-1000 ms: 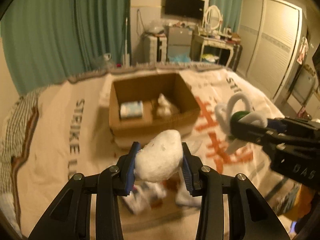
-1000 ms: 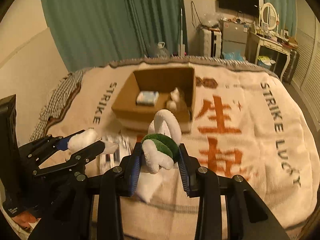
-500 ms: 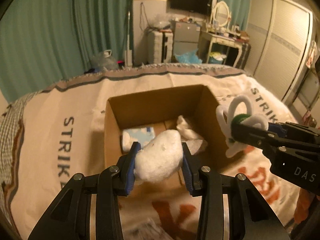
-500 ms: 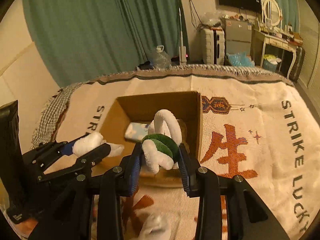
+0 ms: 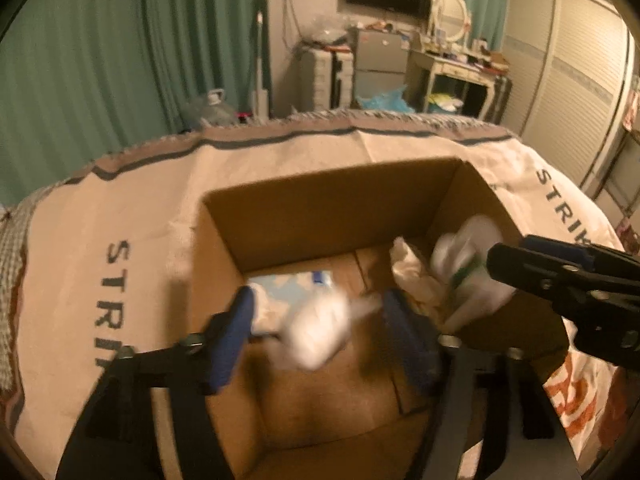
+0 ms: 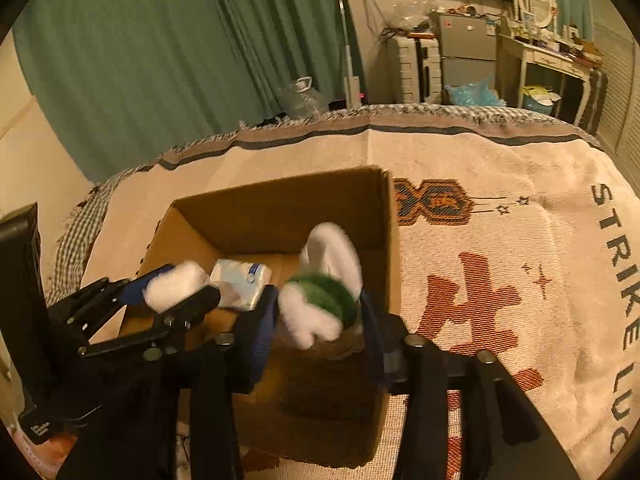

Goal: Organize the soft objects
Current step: 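Carry both items over the box and open both grippers to drop them, then withdraw both grippers from the box toward the sock and floral pack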

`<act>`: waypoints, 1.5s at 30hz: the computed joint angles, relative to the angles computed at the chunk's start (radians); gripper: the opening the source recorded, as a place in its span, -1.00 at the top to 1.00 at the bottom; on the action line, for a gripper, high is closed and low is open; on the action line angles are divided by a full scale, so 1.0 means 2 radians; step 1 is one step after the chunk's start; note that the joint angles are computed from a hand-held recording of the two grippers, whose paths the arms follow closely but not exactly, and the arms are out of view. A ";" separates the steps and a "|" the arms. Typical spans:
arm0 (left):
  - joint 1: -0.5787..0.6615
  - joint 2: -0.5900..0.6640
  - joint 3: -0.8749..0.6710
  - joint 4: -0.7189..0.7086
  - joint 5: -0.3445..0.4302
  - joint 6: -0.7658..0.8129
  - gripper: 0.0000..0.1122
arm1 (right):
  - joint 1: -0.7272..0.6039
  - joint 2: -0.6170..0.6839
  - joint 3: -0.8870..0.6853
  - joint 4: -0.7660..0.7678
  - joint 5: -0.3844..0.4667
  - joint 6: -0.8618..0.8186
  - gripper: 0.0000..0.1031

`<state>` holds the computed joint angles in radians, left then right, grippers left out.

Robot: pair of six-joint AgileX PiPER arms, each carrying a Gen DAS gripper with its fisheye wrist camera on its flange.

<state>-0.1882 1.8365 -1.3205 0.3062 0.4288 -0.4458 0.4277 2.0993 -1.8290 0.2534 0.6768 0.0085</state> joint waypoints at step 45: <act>-0.164 -0.349 0.288 0.207 0.171 -0.328 -0.68 | 0.173 -0.302 0.352 -0.247 0.017 0.279 -0.89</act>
<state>-0.5153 1.1388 -0.7448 0.7200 0.7715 -1.1024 0.7740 1.4953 -1.1249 -0.2414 0.7107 0.5668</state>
